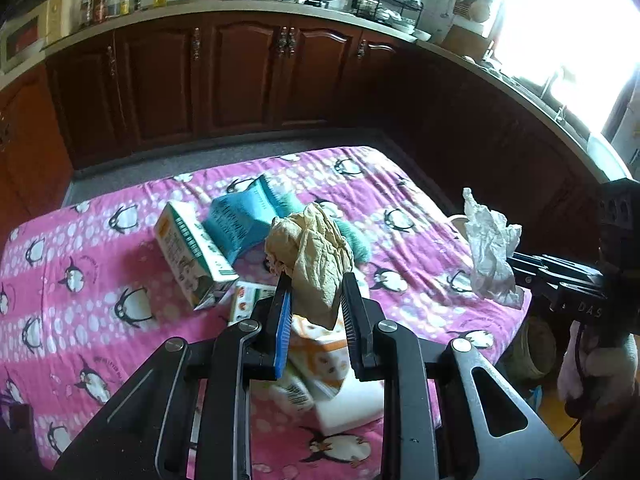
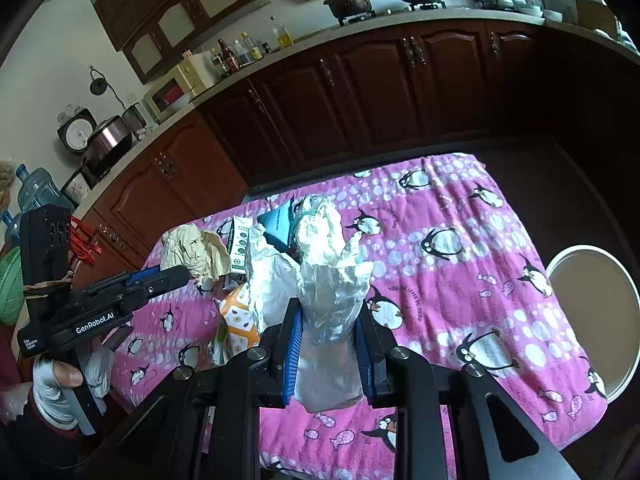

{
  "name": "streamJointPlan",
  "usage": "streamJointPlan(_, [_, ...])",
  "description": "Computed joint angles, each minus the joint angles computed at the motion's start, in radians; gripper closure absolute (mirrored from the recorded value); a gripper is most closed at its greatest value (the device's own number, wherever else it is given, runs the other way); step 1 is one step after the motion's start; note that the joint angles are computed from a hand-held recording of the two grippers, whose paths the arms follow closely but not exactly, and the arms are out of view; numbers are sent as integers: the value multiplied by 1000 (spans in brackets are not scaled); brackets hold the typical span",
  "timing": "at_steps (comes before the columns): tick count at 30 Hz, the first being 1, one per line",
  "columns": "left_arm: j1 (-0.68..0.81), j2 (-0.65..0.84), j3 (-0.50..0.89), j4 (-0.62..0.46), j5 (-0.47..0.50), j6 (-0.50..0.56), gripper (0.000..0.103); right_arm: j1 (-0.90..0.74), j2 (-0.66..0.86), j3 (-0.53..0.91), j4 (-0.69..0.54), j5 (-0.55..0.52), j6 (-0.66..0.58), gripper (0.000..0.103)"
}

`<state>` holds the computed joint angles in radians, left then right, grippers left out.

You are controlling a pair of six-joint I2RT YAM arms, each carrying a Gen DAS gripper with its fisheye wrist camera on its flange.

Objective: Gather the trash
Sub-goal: 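Carry the paper wad with the left tool while the right tool carries the plastic bag to the bucket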

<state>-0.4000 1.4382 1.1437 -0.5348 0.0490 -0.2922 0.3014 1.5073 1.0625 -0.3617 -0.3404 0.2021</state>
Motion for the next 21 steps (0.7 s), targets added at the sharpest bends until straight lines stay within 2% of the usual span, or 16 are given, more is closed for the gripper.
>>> streamJointPlan(11, [-92,93,115,-15,1,-3,82,-79,-57,-33,-16,-14,-15,79])
streamJointPlan(21, [-209,268,321,-53,17,2,82,-209,-114,-84,-33,-36,-37,79])
